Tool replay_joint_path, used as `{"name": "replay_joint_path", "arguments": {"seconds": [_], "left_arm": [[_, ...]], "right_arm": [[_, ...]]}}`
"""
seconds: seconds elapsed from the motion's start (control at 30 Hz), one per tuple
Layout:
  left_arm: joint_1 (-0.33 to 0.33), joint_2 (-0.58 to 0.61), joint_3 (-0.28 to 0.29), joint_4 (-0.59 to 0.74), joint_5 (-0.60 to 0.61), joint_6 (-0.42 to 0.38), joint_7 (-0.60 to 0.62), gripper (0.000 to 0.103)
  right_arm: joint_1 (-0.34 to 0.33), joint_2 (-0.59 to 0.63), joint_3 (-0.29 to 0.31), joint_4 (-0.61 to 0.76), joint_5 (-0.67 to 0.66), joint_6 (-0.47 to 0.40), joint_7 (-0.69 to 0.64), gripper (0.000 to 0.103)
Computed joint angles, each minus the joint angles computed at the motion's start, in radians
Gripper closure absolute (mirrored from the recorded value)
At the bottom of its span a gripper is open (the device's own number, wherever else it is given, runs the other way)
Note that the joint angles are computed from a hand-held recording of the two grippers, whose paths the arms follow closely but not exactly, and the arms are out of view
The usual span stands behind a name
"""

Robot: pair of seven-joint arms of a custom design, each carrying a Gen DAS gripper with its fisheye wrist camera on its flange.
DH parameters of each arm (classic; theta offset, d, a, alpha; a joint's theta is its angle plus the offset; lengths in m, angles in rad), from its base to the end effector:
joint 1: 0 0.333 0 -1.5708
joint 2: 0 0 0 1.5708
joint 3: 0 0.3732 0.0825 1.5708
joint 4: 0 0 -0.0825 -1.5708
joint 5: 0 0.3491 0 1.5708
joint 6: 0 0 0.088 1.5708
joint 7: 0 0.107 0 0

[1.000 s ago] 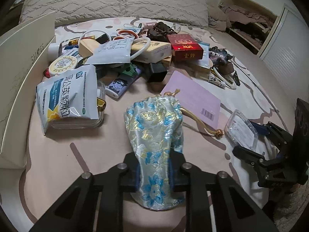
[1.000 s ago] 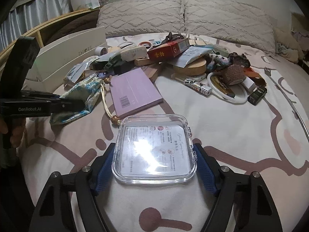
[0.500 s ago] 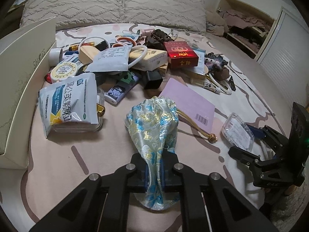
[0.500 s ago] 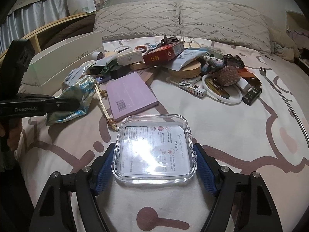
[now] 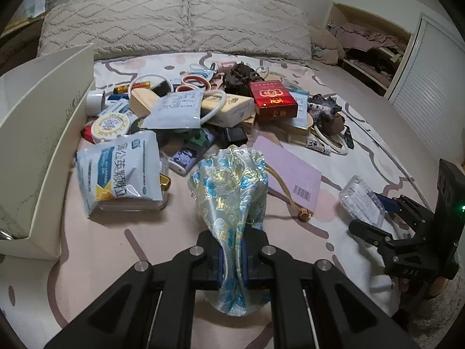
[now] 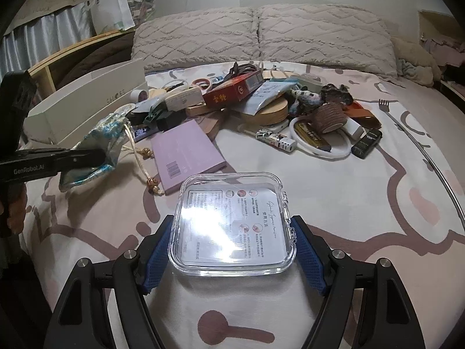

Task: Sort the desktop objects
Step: 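Carry the floral pouch left while the right gripper carries the clear box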

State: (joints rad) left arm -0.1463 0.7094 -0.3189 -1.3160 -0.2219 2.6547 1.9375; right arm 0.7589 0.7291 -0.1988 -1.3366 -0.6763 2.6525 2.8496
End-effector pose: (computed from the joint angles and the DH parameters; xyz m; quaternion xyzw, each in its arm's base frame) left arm 0.7394 -0.2692 0.4639 -0.4662 0.8095 -0.3454 0.0900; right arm 0.6271 0.4736 0.4222 -0.6120 0.6861 -0.2489 0.3045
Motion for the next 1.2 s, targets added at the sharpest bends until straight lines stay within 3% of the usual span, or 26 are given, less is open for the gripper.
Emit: {"name": "replay_joint_path", "arguments": {"seconds": [0.4,0.73,1.2], "left_arm": [[0.020,-0.061,-0.005,-0.103,-0.008,0.120,-0.003,0.094],[0.036,-0.107,-0.026,-0.172,0.007,0.228,0.017,0.094],[0.050,-0.129,-0.060,-0.153,0.010,0.272,0.029,0.094]], "right_arm": [[0.021,-0.018,-0.035,-0.008,-0.054,0.008,0.081,0.025],[0.021,-0.018,-0.028,0.034,-0.107,-0.024,0.103,0.025],[0.007,0.020,-0.021,0.175,-0.107,-0.034,0.048,0.025]]}}
